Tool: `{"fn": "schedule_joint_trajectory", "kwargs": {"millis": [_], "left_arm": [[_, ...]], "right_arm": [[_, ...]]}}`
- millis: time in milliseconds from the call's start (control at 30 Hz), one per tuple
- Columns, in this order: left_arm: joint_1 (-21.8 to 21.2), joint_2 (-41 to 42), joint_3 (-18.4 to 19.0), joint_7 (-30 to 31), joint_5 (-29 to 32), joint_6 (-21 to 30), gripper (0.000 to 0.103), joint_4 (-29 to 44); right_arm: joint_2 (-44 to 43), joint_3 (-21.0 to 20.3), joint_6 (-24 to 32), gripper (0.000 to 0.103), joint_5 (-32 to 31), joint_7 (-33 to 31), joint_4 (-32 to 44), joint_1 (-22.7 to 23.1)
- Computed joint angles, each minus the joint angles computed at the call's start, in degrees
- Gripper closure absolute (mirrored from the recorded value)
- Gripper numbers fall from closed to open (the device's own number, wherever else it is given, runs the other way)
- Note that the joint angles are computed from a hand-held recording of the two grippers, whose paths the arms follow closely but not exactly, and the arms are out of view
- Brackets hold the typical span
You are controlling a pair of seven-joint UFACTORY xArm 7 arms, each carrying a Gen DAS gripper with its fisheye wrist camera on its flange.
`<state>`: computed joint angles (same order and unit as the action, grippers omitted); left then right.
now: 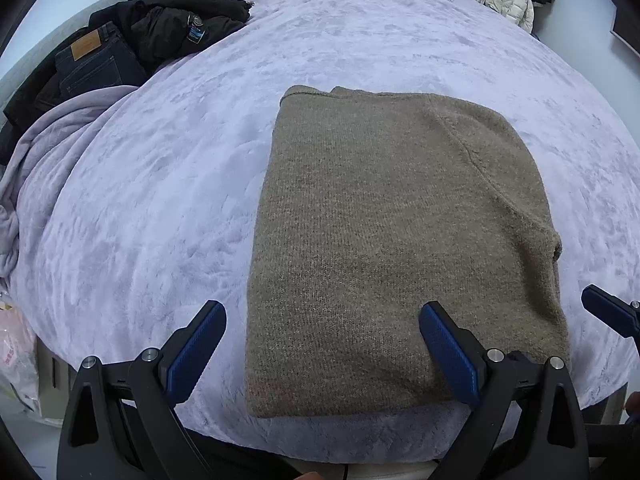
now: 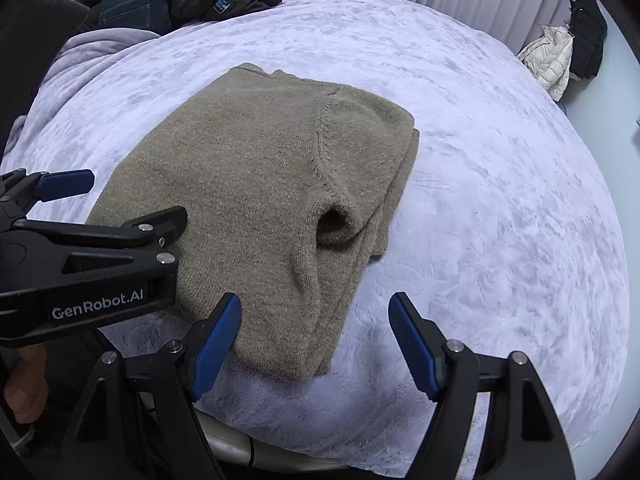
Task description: Fold small clothes
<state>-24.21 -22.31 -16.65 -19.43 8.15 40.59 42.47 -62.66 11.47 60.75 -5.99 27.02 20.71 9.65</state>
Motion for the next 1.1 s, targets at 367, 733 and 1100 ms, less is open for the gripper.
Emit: {"fn": "schedule_joint_trajectory", "kwargs": {"millis": [367, 733, 1100], "left_arm": [[-0.18, 0.91, 0.41, 0.64, -0.54, 0.1, 0.005, 0.42], [-0.17, 1.55, 0.45, 0.79, -0.74, 0.06, 0.005, 0.81], [-0.36, 1.91, 0.63, 1.12, -1.22, 0.28, 0.005, 1.19]], "right_arm": [[1.76, -0.28, -0.32, 0.024, -0.15, -0.35, 0.49, -0.24], [2.89, -0.23, -0.28, 0.024, -0.6, -0.67, 1.12, -0.4], [3.82, -0.26, -0.38, 0.024, -1.0, -0.75, 1.54, -0.51]]}}
